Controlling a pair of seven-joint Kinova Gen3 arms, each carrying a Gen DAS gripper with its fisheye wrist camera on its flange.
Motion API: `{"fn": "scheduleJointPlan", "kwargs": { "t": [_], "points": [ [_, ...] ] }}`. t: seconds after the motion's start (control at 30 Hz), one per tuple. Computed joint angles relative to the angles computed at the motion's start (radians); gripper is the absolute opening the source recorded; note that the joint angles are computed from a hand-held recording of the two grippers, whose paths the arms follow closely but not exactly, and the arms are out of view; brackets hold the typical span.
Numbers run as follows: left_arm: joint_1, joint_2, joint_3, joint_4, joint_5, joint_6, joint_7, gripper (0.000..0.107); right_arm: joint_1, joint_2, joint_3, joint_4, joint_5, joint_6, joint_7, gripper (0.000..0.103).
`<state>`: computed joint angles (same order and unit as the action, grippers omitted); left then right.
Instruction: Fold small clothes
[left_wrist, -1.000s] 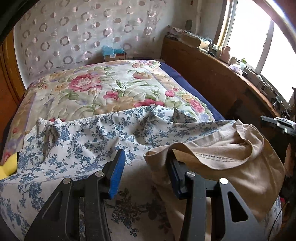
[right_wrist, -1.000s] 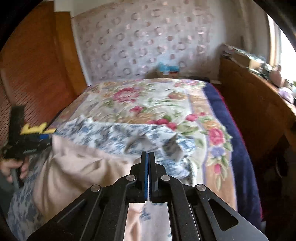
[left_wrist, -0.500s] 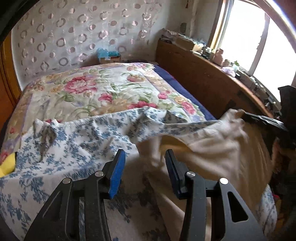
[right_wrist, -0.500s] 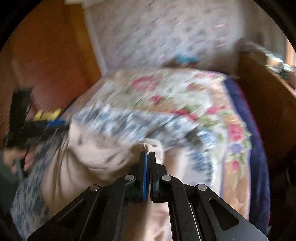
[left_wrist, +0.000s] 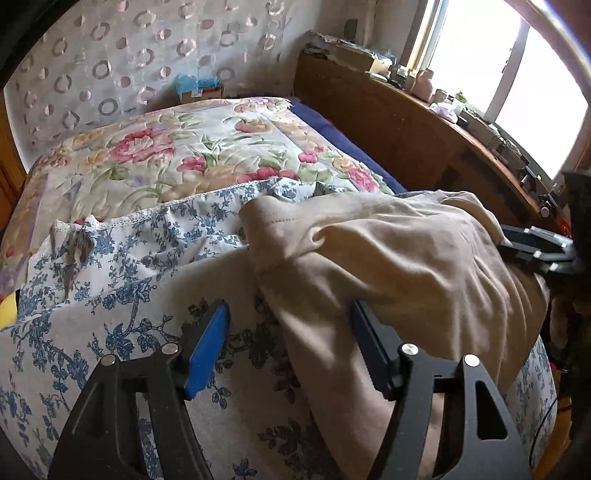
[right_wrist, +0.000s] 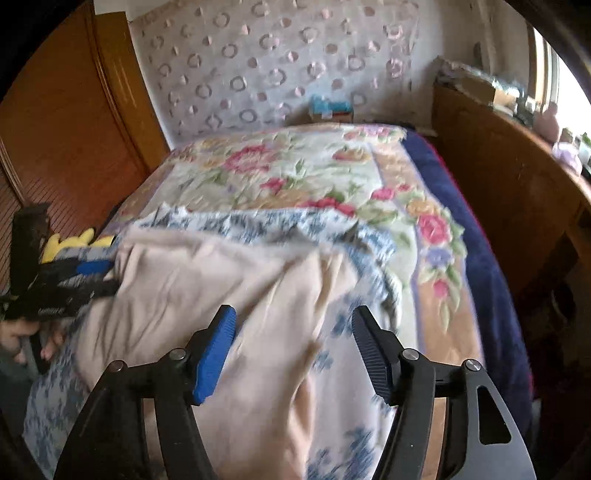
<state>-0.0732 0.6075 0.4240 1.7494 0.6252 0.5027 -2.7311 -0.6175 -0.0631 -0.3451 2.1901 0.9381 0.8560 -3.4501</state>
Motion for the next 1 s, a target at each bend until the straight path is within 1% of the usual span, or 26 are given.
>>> {"fn": "scheduleJointPlan", "kwargs": {
  "t": [0.07, 0.13, 0.17, 0.23, 0.27, 0.37, 0.43, 0.47, 0.5, 0.57, 0.6, 0.63, 0.67, 0.7, 0.73, 0.77, 0.8, 0.87, 0.93, 1.0],
  "points": [
    [-0.003, 0.006, 0.003, -0.004, 0.004, 0.004, -0.005, 0.069, 0.016, 0.017, 0.004, -0.01, -0.035, -0.003, 0.037, 0.068],
    [-0.003, 0.007, 0.006, -0.001, 0.005, 0.0, -0.011, 0.069, 0.024, 0.018, 0.038, 0.006, -0.045, -0.059, 0.042, 0.069],
    [-0.007, 0.01, 0.012, -0.001, 0.008, 0.001, -0.018, 0.065, 0.029, 0.018, 0.05, 0.015, -0.034, -0.084, 0.027, 0.069],
    [-0.011, 0.015, 0.017, -0.006, 0.012, 0.016, -0.025, 0.059, 0.043, 0.034, 0.047, 0.015, 0.007, -0.097, -0.002, 0.07],
    [-0.011, 0.018, 0.018, -0.012, 0.014, 0.028, -0.028, 0.054, 0.042, 0.037, 0.049, 0.01, 0.006, -0.098, 0.005, 0.07],
    [-0.011, 0.027, 0.018, -0.022, 0.028, 0.051, -0.037, 0.042, 0.04, 0.034, 0.049, 0.01, 0.005, -0.121, 0.01, 0.069],
    [-0.009, 0.033, 0.015, -0.029, 0.037, 0.062, -0.045, 0.038, 0.04, 0.037, 0.052, 0.018, 0.017, -0.145, 0.018, 0.062],
    [-0.007, 0.037, 0.011, -0.036, 0.041, 0.071, -0.043, 0.031, 0.045, 0.037, 0.058, 0.025, 0.023, -0.166, 0.025, 0.059],
    [-0.002, 0.04, 0.004, -0.043, 0.043, 0.083, -0.035, 0.028, 0.049, 0.037, 0.064, 0.024, 0.019, -0.18, 0.047, 0.056],
    [-0.003, 0.059, -0.004, -0.076, 0.037, 0.14, -0.009, 0.013, 0.072, 0.034, 0.067, 0.036, 0.024, -0.232, 0.086, 0.047],
    [0.006, 0.057, -0.021, -0.079, 0.048, 0.153, -0.011, 0.012, 0.074, 0.027, 0.086, 0.045, 0.026, -0.273, 0.102, 0.034],
    [0.022, 0.041, -0.046, -0.068, 0.071, 0.149, -0.029, 0.011, 0.07, 0.02, 0.106, 0.054, 0.027, -0.311, 0.12, 0.025],
    [0.035, 0.023, -0.072, -0.053, 0.107, 0.152, -0.064, 0.011, 0.085, 0.017, 0.108, 0.063, 0.037, -0.333, 0.146, 0.024],
    [0.034, 0.01, -0.083, -0.043, 0.134, 0.161, -0.09, 0.011, 0.107, 0.014, 0.092, 0.071, 0.048, -0.339, 0.155, 0.022],
    [0.015, -0.008, -0.081, -0.023, 0.174, 0.168, -0.13, 0.011, 0.114, 0.007, 0.075, 0.072, 0.065, -0.328, 0.149, 0.02],
    [-0.023, -0.028, -0.059, -0.001, 0.211, 0.176, -0.17, 0.011, 0.109, -0.002, 0.067, 0.077, 0.093, -0.313, 0.126, 0.019],
    [-0.069, -0.048, -0.03, 0.026, 0.246, 0.181, -0.211, 0.011, 0.105, -0.012, 0.042, 0.078, 0.127, -0.281, 0.088, 0.019],
    [-0.161, -0.088, 0.024, 0.078, 0.314, 0.19, -0.292, 0.01, 0.084, -0.034, 0.008, 0.068, 0.171, -0.219, 0.057, 0.018],
    [-0.254, -0.134, 0.072, 0.13, 0.383, 0.199, -0.374, 0.01, 0.059, -0.04, -0.022, 0.033, 0.183, -0.15, 0.083, 0.018],
    [-0.346, -0.188, 0.094, 0.177, 0.459, 0.227, -0.455, 0.01, 0.034, -0.043, -0.04, -0.004, 0.196, -0.105, 0.126, 0.018]
  ]
}}
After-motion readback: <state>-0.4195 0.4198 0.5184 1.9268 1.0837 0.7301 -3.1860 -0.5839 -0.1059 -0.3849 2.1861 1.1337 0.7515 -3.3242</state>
